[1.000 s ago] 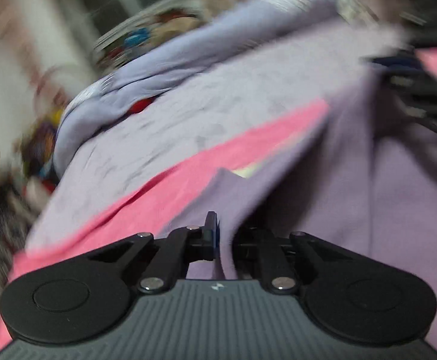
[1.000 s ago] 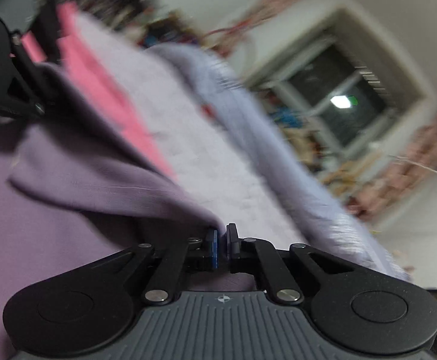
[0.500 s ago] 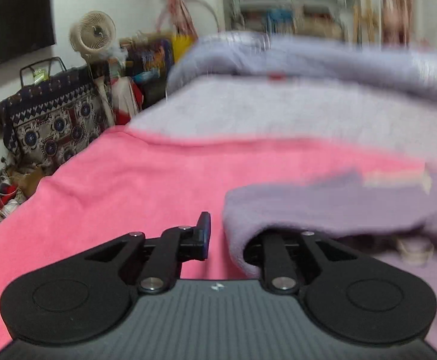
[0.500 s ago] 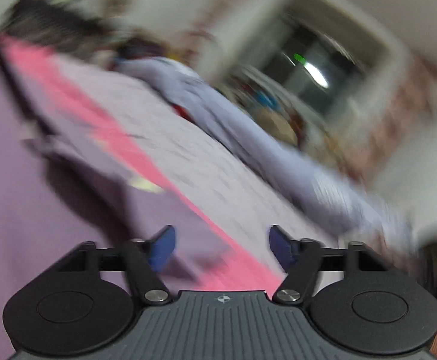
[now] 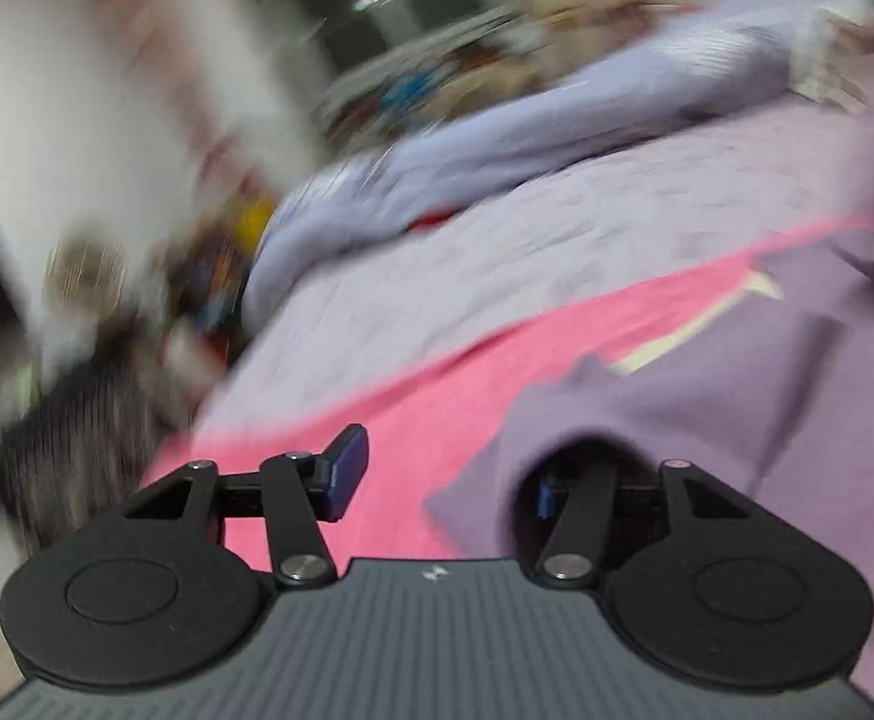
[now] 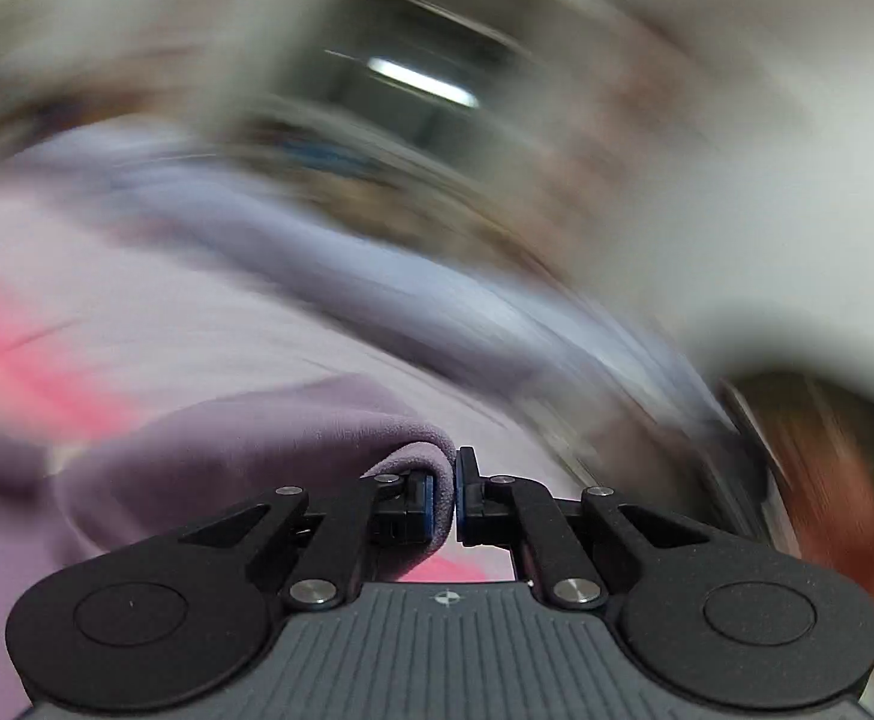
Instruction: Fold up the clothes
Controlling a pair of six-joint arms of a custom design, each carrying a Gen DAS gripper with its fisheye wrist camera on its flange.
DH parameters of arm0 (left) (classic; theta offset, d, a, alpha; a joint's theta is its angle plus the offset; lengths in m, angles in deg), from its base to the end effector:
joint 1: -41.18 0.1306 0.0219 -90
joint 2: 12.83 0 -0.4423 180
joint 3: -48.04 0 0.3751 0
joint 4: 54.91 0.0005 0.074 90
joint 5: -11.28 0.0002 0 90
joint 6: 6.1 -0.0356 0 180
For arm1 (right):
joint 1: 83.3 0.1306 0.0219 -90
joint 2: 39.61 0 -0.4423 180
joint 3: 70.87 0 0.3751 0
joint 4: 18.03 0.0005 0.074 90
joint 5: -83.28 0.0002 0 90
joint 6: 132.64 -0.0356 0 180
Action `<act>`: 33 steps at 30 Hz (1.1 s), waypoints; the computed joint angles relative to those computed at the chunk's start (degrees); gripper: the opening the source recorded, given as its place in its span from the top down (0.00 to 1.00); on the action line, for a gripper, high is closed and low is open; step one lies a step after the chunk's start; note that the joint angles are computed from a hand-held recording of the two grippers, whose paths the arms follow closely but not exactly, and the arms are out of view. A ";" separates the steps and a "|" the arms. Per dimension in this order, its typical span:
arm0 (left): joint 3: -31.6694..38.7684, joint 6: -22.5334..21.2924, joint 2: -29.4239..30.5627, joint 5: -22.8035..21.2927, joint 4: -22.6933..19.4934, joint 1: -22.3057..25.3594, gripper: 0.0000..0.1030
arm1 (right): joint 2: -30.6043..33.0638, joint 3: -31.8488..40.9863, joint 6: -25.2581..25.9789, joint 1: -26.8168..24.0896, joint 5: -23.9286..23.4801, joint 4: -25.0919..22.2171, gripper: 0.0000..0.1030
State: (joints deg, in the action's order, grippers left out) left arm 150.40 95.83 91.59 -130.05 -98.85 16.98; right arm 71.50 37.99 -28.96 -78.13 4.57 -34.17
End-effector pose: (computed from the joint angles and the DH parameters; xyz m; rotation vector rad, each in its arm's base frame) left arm 0.5344 -0.2102 0.4761 -0.1784 2.1016 0.6865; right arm 0.6573 0.0520 0.4939 -0.1766 1.8873 -0.2876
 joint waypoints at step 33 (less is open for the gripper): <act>-8.23 39.68 -4.54 3.75 -15.18 3.54 0.16 | 8.17 8.75 3.42 9.74 -27.50 -22.98 0.95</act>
